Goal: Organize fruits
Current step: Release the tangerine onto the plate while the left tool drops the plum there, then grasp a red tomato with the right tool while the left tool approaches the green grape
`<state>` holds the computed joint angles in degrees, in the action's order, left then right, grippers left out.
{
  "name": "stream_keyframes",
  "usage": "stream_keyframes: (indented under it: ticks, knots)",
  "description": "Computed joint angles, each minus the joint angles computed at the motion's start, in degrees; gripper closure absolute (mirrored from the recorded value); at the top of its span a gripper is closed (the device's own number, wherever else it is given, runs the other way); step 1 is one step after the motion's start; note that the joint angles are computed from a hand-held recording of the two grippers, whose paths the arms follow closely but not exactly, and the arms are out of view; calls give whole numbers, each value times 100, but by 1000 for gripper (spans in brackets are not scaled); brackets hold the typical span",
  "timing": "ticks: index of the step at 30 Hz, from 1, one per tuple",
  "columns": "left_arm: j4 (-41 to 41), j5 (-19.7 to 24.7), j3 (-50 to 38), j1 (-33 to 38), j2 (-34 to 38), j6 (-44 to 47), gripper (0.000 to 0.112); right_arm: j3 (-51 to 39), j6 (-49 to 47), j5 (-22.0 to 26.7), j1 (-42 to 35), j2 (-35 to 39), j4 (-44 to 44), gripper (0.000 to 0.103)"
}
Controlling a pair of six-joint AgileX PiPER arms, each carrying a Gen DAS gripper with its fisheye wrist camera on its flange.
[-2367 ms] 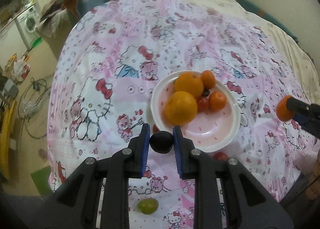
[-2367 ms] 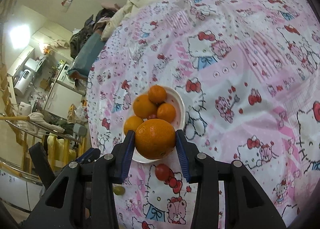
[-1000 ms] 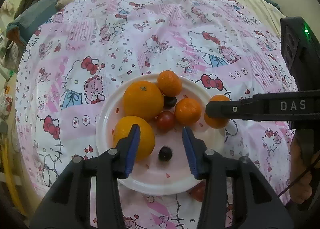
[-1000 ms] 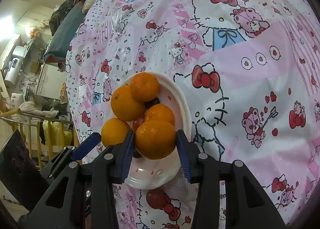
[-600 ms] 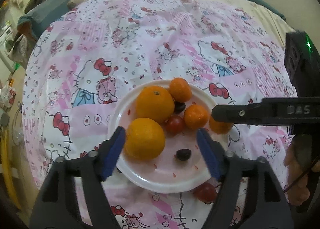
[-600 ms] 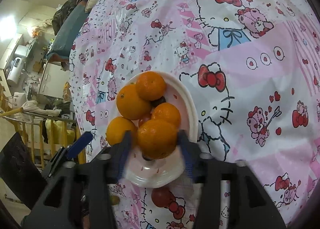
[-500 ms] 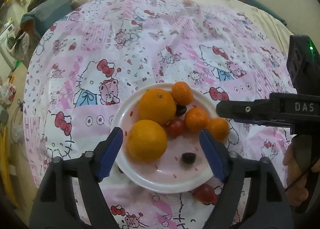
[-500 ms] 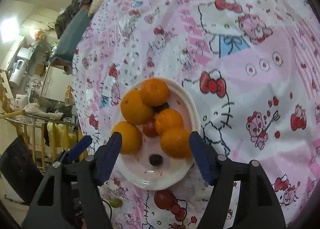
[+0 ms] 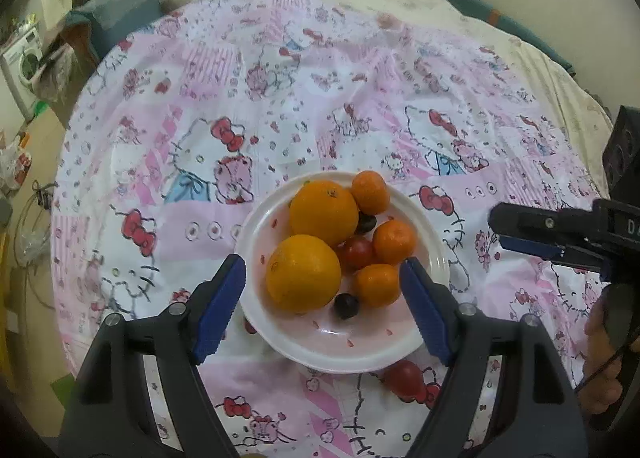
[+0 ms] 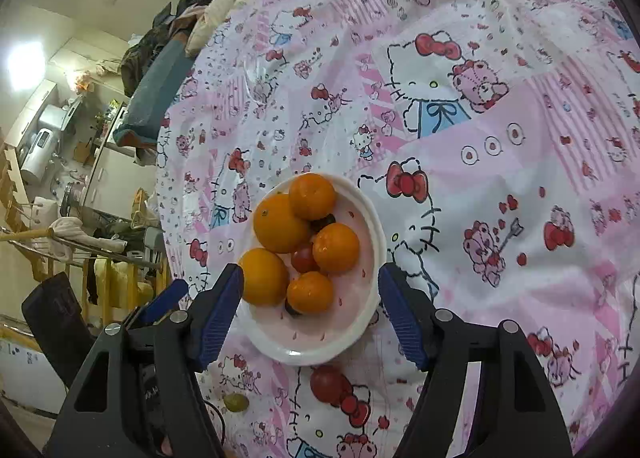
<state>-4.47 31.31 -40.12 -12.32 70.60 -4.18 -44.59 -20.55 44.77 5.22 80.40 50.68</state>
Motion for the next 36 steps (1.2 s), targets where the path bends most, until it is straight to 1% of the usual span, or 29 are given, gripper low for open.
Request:
stream_keyframes:
  ticks: [2, 5, 8, 12, 16, 17, 18, 20, 24, 26, 30, 36]
  knots:
    - [81, 36, 54, 44, -222, -21, 36, 52, 161, -4, 52, -220, -181, 30]
    - [-16, 199, 68, 214, -497, 159, 36, 152, 349, 32, 103, -512, -347, 30]
    - [-245, 514, 2, 439, -700, 557, 36, 311, 476, 42, 143, -841, -450, 30]
    - [-306, 900, 28, 659, -1111, 786, 36, 547, 613, 75, 188, -1183, -488, 30]
    - [-797, 1407, 135, 1226, -1484, 1440, 35, 750, 729, 84, 329, -1445, -554, 30]
    - [-911, 1558, 148, 1393, -1569, 1550, 34, 796, 812, 60, 404, -1512, -614, 30]
    - [-1049, 1686, 163, 1572, -1644, 1692, 26, 827, 875, 49, 448, -1563, -656, 30]
    - [-1272, 1865, 224, 1861, -1820, 1938, 18, 903, 933, 50, 507, -1632, -660, 30]
    - [-1527, 2167, 329, 2146, -1915, 2326, 17, 931, 1118, -2, 636, -1652, -791, 30]
    - [-1453, 2178, 407, 2188, -1967, 2260, 17, 922, 1190, -43, 681, -1617, -850, 30]
    - [-1145, 1919, 568, 2246, -2057, 1892, 17, 966, 1249, -125, 713, -1495, -866, 30]
    - [-1093, 1770, 554, 2778, -1785, 1717, 17, 1001, 1285, -327, 906, -1089, -837, 30]
